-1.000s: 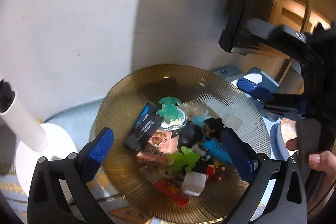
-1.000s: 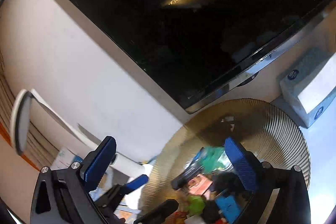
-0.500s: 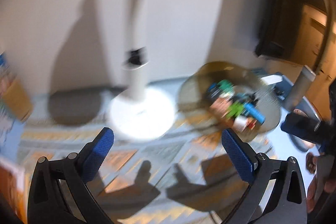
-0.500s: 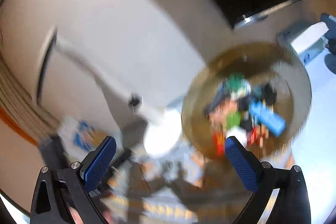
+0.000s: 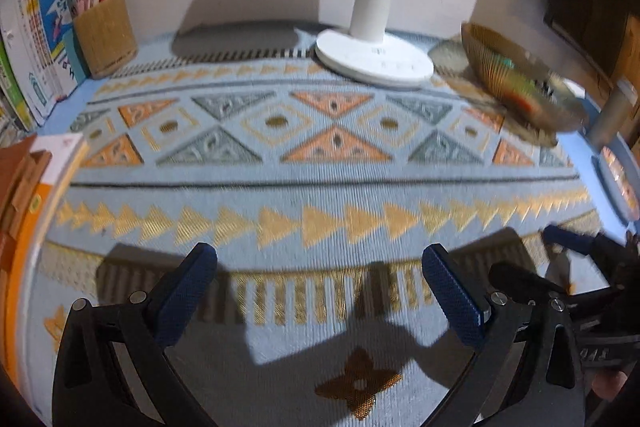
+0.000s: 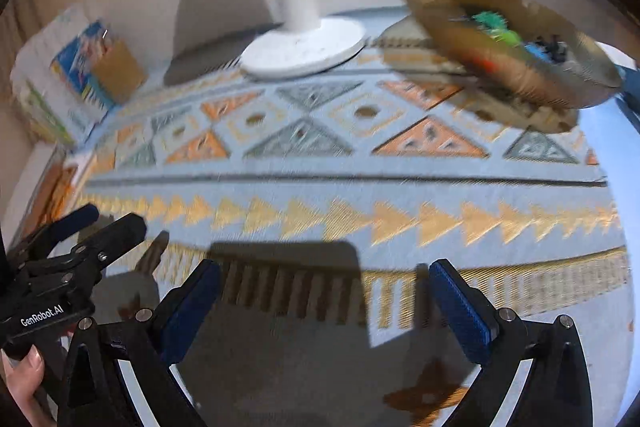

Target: Organize rigid objects

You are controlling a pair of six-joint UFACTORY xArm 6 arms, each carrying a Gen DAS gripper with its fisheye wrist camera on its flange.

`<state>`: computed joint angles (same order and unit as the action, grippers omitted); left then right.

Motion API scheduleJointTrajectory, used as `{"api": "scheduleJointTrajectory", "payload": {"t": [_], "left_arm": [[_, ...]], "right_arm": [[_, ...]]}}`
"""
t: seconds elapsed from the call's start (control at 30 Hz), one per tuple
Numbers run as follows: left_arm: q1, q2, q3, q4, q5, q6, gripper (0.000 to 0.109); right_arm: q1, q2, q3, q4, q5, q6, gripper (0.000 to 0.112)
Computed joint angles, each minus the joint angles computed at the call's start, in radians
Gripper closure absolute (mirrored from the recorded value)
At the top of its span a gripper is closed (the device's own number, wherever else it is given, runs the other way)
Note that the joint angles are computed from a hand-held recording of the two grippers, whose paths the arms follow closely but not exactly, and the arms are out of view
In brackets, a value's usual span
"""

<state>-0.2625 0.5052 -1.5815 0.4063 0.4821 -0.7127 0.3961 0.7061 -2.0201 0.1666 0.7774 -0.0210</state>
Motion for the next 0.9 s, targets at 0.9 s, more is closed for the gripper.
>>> {"api": "scheduleJointTrajectory", "payload": {"t": [0.9], "left_arm": [[-0.009,0.068,-0.077,0.032,0.069,0.010,0.006]], "right_arm": [[0.015,-0.021,0.058,-0.073,-0.067,-0.025,0.009]]}}
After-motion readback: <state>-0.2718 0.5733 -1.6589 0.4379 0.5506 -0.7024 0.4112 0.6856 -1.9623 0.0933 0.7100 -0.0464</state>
